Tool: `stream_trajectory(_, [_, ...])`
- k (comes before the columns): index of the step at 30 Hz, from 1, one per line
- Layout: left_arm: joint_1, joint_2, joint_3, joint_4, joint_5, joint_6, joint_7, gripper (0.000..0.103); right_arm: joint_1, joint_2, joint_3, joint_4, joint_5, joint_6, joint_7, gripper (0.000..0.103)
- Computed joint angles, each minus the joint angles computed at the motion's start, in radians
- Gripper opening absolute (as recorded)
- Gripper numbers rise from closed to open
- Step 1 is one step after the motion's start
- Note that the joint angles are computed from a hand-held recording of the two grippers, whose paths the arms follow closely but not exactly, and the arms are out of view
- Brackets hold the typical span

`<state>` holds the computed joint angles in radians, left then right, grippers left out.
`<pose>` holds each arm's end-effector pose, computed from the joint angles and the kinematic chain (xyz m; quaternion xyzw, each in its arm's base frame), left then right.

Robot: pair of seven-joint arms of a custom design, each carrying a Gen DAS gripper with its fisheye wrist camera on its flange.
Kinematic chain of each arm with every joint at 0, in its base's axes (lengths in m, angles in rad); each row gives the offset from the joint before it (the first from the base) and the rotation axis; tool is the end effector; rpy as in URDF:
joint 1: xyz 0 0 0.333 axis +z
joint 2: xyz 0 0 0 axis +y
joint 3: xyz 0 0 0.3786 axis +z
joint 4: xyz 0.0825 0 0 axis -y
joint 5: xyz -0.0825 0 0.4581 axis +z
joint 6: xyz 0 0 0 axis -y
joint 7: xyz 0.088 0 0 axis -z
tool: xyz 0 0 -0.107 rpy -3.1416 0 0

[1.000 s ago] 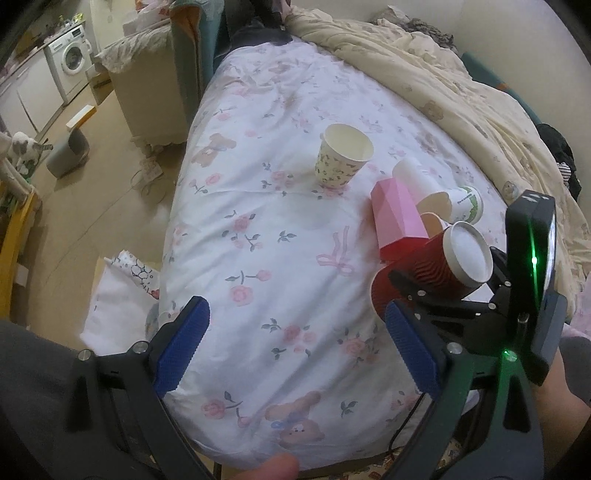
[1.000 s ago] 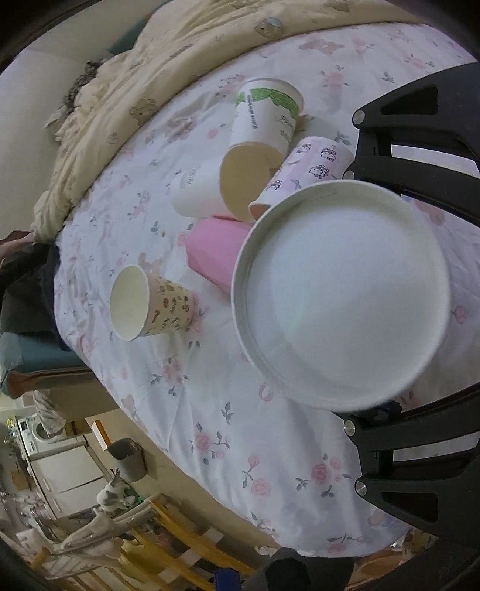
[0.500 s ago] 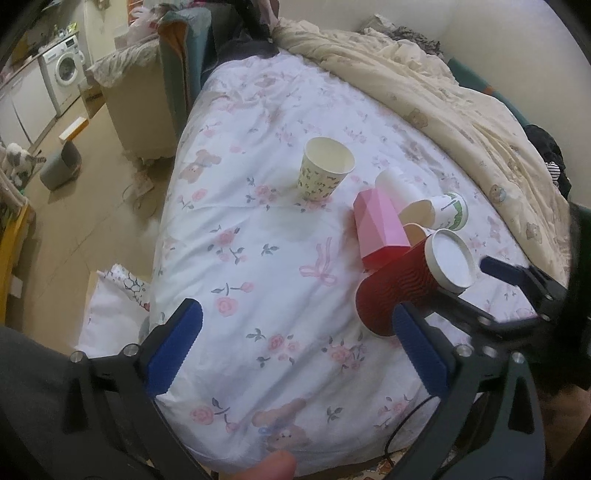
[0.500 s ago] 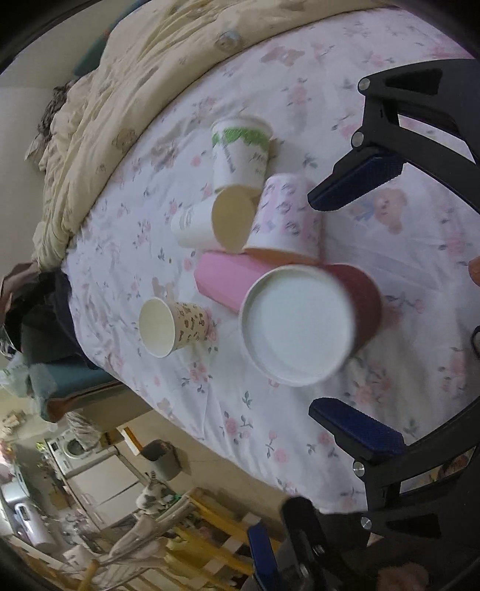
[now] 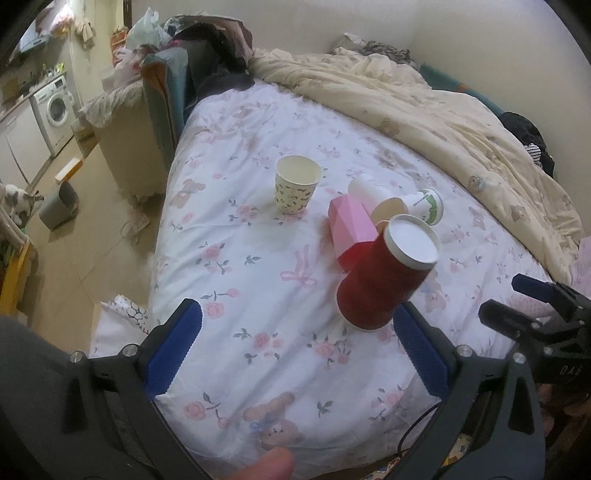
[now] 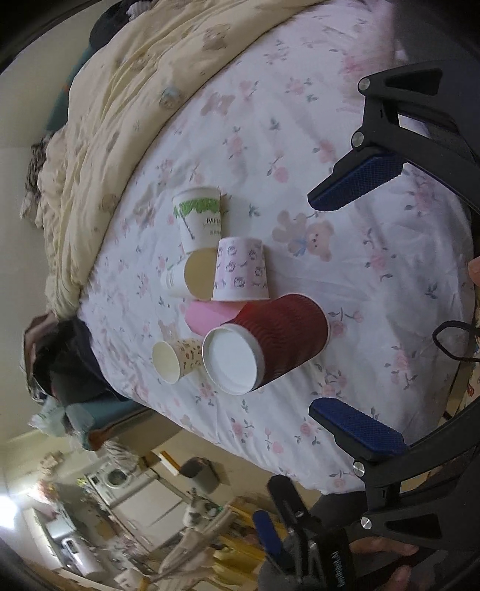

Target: Flip cup upside down

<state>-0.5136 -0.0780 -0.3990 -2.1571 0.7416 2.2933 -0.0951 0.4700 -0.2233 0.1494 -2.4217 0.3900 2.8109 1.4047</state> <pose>0.3792 -0.4723 0.4819 -0.7627 0.5603 -0.2312 0.2257 0.4549 0.3051 0.4776 -0.8075 0.4997 -0.0736 0.3047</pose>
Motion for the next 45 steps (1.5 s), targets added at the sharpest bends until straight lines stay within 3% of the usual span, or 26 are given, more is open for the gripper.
stream_trajectory(7, [-0.021,0.007,-0.021,0.016,0.089,-0.063,-0.070,0.102,0.021,-0.041,-0.006,-0.070,0.055,0.116,0.014,0.103])
stream_trajectory(9, [-0.026,0.014,-0.022,0.020,0.108,-0.074,-0.084,0.102,-0.006,-0.044,0.020,-0.085,0.020,0.153,0.062,0.103])
stream_trajectory(11, [-0.033,0.027,-0.023,0.031,0.117,-0.084,-0.081,0.102,0.017,-0.042,-0.002,-0.087,0.042,0.169,0.057,0.103])
stream_trajectory(45, [-0.043,0.027,-0.010,0.029,0.123,-0.077,-0.102,0.102,0.011,-0.037,-0.001,-0.089,-0.019,0.181,0.100,0.103])
